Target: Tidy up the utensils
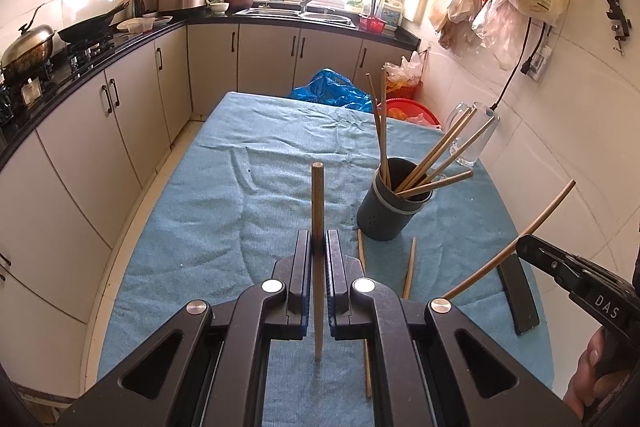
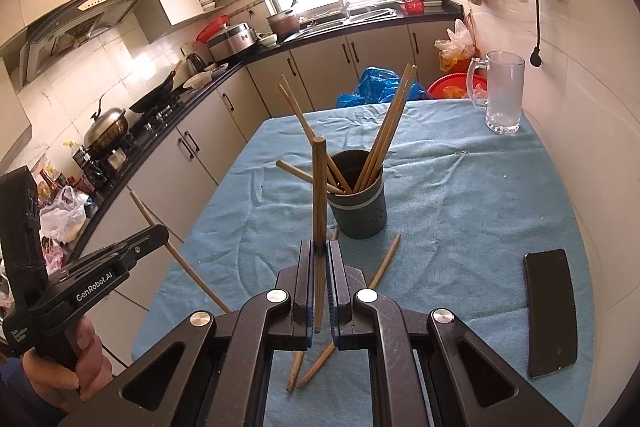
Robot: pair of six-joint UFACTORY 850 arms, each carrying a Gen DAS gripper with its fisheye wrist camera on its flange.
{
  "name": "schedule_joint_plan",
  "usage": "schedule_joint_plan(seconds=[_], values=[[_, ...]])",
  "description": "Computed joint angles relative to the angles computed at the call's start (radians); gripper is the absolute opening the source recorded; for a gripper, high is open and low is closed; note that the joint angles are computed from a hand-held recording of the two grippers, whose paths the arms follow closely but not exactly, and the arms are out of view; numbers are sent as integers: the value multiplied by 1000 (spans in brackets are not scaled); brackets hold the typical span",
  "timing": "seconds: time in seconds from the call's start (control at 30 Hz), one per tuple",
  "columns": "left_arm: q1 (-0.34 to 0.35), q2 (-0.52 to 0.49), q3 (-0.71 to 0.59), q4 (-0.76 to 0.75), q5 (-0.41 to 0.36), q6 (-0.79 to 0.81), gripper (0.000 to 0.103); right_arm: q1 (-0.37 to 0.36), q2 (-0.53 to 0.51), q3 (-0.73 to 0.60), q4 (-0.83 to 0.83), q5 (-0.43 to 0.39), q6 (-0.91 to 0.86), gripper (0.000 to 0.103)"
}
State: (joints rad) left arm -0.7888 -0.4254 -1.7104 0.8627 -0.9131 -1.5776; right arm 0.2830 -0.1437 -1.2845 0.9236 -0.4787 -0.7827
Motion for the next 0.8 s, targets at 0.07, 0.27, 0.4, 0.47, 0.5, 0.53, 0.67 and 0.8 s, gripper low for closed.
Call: schedule_joint_plan(seconds=[0.07, 0.27, 0.4, 0.47, 0.5, 0.53, 0.67, 0.8], values=[[1, 1, -1, 3, -1, -2, 6, -4, 3, 1, 10, -1, -6, 6], [3, 1, -8, 15, -1, -9, 6, -16, 6, -1, 23, -6, -2, 6], [7, 1, -11, 17, 3, -12, 6, -23, 8, -6, 26, -7, 6, 6], [9, 0, -14, 19, 4, -12, 6, -26, 6, -10, 25, -8, 13, 6], [9, 0, -16, 21, 4, -12, 6, -27, 6, -11, 23, -7, 16, 6], [10, -1, -18, 22, 4, -11, 6, -28, 6, -12, 22, -7, 19, 6], [16, -2, -26, 22, 3, -4, 6, -36, 1, -22, 24, -9, 27, 6], [22, -5, -44, 29, -4, 8, 6, -46, -2, -34, 27, -7, 36, 6]])
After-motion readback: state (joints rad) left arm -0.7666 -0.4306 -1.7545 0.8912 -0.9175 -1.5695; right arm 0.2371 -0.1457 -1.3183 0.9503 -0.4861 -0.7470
